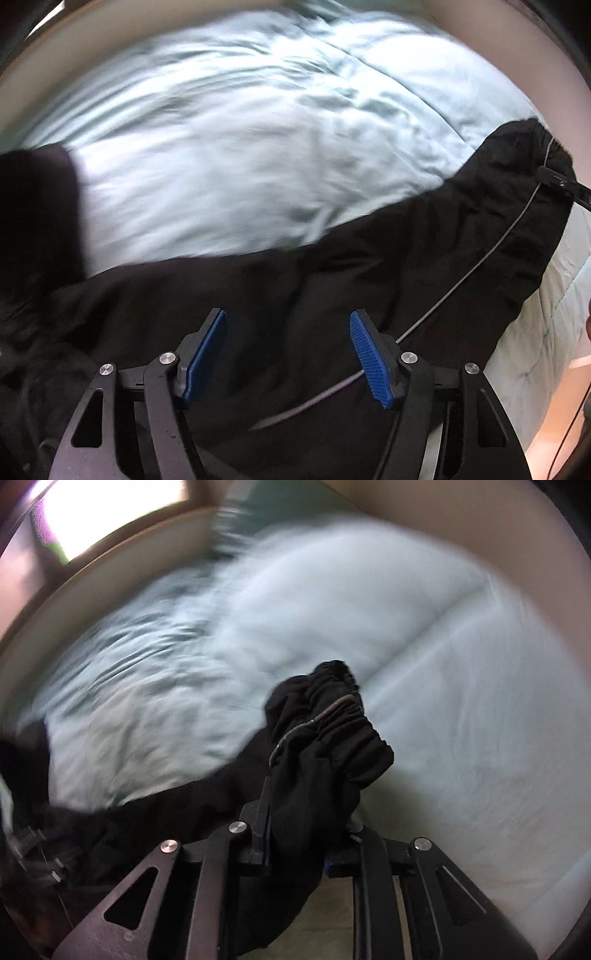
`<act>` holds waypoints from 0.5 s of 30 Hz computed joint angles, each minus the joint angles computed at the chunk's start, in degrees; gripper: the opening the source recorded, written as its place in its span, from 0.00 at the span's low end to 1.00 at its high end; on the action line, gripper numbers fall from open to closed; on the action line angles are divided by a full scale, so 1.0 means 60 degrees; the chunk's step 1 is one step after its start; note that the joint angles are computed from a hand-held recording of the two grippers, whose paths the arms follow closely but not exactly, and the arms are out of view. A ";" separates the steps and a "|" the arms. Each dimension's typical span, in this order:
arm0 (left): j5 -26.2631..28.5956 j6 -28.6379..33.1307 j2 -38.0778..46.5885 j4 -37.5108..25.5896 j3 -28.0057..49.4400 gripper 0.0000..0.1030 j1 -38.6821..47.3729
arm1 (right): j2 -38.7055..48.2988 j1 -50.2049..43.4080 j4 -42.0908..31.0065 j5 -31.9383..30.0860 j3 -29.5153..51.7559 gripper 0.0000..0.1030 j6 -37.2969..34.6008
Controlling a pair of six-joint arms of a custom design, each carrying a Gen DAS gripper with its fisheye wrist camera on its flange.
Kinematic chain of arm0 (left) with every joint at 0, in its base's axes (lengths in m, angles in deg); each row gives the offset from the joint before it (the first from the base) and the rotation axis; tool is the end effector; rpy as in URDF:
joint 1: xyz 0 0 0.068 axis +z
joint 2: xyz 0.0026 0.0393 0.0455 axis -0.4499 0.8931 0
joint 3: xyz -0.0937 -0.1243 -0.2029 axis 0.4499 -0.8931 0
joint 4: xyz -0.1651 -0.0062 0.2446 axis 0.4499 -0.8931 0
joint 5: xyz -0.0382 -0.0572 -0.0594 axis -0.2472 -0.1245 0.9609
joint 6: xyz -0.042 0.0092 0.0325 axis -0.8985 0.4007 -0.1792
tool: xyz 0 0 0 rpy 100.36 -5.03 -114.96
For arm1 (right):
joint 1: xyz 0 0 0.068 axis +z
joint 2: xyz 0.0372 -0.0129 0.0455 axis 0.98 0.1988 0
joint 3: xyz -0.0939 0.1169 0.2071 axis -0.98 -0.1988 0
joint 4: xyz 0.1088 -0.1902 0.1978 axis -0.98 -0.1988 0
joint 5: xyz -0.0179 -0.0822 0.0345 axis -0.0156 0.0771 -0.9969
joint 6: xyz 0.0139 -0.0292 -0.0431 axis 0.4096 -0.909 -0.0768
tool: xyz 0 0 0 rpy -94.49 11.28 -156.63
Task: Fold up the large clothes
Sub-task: 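Carry the sleeve with the right tool across the jacket body and release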
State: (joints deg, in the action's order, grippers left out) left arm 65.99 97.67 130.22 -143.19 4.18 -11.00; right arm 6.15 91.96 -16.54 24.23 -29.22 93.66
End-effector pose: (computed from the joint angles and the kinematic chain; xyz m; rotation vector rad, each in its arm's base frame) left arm 0.2653 0.0642 0.2252 0.2852 2.7453 -0.2284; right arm 0.2488 0.0521 0.2838 0.0888 2.5260 -0.0662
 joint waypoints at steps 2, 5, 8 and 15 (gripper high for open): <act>0.0101 0.0700 -0.0298 -0.0445 0.0150 0.68 0.1141 | 0.0373 0.1639 -0.0115 0.0430 0.0634 0.20 0.0606; 0.0485 0.1721 -0.0436 -0.1231 0.0581 0.68 0.3051 | 0.1473 0.3836 -0.0177 0.0939 0.1751 0.19 0.1438; 0.0927 0.2826 -0.0398 -0.1854 0.0913 0.68 0.4985 | 0.2843 0.5610 -0.0177 0.1250 0.2910 0.19 0.2033; 0.1385 0.4926 0.1125 -0.2482 0.2206 0.68 0.8476 | 0.6988 0.8380 -0.0431 0.1443 0.6615 0.19 0.2509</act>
State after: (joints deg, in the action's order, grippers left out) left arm 74.30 127.23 136.97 -158.08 17.42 39.86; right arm 48.08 142.24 -19.13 32.89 10.47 108.71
